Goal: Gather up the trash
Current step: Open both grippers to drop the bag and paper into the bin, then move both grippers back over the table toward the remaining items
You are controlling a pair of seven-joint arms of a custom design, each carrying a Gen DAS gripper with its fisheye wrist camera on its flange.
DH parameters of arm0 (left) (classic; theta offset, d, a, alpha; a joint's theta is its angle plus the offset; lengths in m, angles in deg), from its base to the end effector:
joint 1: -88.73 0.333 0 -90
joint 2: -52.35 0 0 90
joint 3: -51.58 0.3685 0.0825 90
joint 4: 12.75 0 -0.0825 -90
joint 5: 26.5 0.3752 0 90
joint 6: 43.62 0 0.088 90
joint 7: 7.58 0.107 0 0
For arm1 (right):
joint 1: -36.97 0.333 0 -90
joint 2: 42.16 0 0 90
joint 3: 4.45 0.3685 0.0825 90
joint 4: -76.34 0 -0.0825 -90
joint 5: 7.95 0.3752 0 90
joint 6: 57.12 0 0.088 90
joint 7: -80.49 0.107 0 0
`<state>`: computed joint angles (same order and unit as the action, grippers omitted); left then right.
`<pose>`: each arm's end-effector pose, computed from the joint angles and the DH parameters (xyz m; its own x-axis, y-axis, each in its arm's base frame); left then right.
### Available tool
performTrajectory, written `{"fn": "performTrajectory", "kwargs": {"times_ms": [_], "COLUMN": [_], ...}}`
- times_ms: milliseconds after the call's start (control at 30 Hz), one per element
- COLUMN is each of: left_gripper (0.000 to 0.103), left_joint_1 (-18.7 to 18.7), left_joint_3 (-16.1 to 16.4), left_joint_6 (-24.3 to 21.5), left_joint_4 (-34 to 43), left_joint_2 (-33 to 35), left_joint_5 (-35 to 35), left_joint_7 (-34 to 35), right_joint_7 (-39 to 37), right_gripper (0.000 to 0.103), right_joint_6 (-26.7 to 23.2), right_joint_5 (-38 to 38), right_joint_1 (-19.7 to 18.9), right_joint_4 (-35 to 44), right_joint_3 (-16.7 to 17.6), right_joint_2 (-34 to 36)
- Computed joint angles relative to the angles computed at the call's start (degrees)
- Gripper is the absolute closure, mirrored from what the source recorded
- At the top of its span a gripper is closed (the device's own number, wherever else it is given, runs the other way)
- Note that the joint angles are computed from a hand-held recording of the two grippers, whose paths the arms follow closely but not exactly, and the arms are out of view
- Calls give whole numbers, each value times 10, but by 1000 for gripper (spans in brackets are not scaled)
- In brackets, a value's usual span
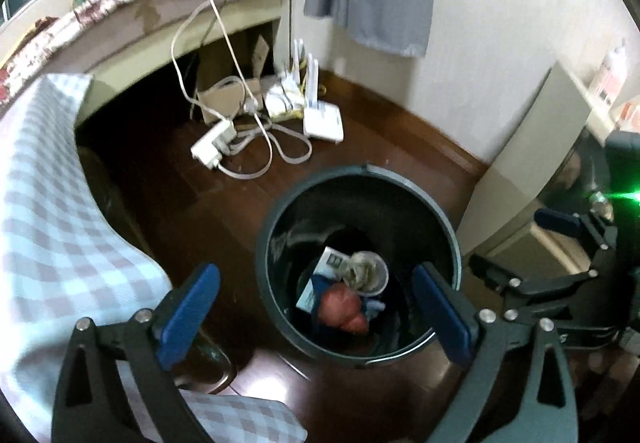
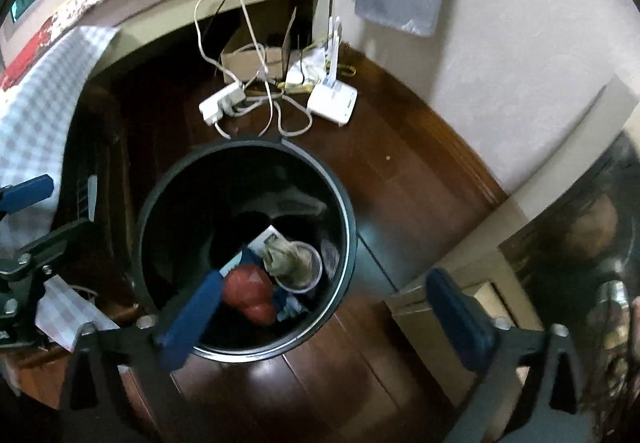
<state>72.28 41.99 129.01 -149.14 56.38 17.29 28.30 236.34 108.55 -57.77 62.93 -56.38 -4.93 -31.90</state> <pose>0.4512 -0.2759 0.4026 -0.2490 -0.9676 0.0427 -0.8046 0.1821 -0.5653 0.4721 0.2748 0.3536 0.0957 -0.9951 0.0265 -0.8645 -0.0962 -0.4933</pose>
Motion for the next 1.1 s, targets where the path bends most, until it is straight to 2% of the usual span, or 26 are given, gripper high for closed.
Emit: {"fn": "performTrajectory", "kwargs": {"times_ms": [67,167,400,600,900,1100], "left_gripper": [4,3,3,3,3,3], "left_joint_1": [0,13,69,112,209,262], "left_joint_3": [5,1,-31,-52,-82,-75], "left_joint_6": [3,-3,-8,-3,10,17], "left_joint_4": [0,2,-14,-47,-115,-176], "left_joint_2": [-13,-33,-88,-140,-240,-314], "left_joint_5": [30,78,163,149,131,87], "left_joint_7": [-28,-79,-172,-174,-172,-144], "right_joint_7": [34,54,86,77,68,54], "right_gripper": [0,0,0,0,0,0], "right_joint_6": [-19,-24,-38,-48,-58,-44], "right_joint_5": [-40,-60,-108,-122,-145,-146], "right_joint_1": [10,1,-9,0,43,79], "right_joint_4": [5,9,34,66,130,171], "right_joint_3": [-5,7,40,62,83,82], "right_joint_2": [-21,-34,-60,-61,-39,-14]}}
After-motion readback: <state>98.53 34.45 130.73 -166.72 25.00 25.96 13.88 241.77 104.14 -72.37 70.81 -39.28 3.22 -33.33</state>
